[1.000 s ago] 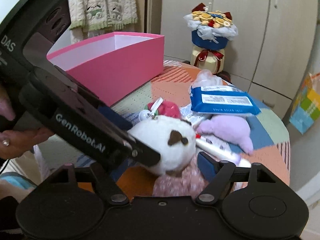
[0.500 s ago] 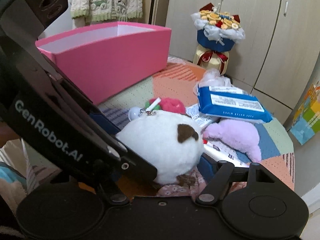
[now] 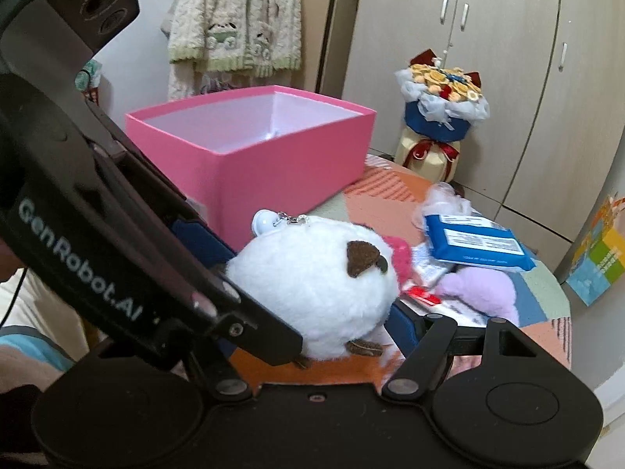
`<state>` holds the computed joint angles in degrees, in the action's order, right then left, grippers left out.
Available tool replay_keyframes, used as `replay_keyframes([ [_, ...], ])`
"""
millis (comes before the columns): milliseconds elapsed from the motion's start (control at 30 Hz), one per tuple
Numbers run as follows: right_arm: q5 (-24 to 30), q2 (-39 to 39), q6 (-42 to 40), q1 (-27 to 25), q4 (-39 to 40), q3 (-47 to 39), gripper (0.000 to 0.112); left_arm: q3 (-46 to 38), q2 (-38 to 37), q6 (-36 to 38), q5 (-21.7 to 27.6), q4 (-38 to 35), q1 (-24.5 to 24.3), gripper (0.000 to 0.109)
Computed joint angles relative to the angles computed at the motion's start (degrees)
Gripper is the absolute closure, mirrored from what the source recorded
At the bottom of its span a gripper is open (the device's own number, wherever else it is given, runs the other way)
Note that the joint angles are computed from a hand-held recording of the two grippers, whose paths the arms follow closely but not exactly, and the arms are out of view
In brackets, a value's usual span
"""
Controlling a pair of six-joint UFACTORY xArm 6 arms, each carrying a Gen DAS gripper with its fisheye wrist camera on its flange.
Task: Organize soft objects
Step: 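Lift the white plush cat and carry it over the pink box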
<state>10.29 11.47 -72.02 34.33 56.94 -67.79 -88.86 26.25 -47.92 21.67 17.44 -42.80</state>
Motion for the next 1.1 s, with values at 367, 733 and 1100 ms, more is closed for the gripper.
replay_keyframes([
  [367,4.95,-6.99,3.69,4.08,2.45,4.72,0.035,11.06,-14.07,-2.84,9.48,3.65,-2.9,0.056],
  [733,2.35,-7.83,4.88,8.82,-1.01,1.34,0.034,16.0,-23.53,-7.49,13.99,10.96,-3.01,0.055],
  [1100,5.71,4.98,15.37,7.16,-10.8,-17.18,0.034,11.91,-22.46,-0.81,12.18,9.22,4.15,0.055],
])
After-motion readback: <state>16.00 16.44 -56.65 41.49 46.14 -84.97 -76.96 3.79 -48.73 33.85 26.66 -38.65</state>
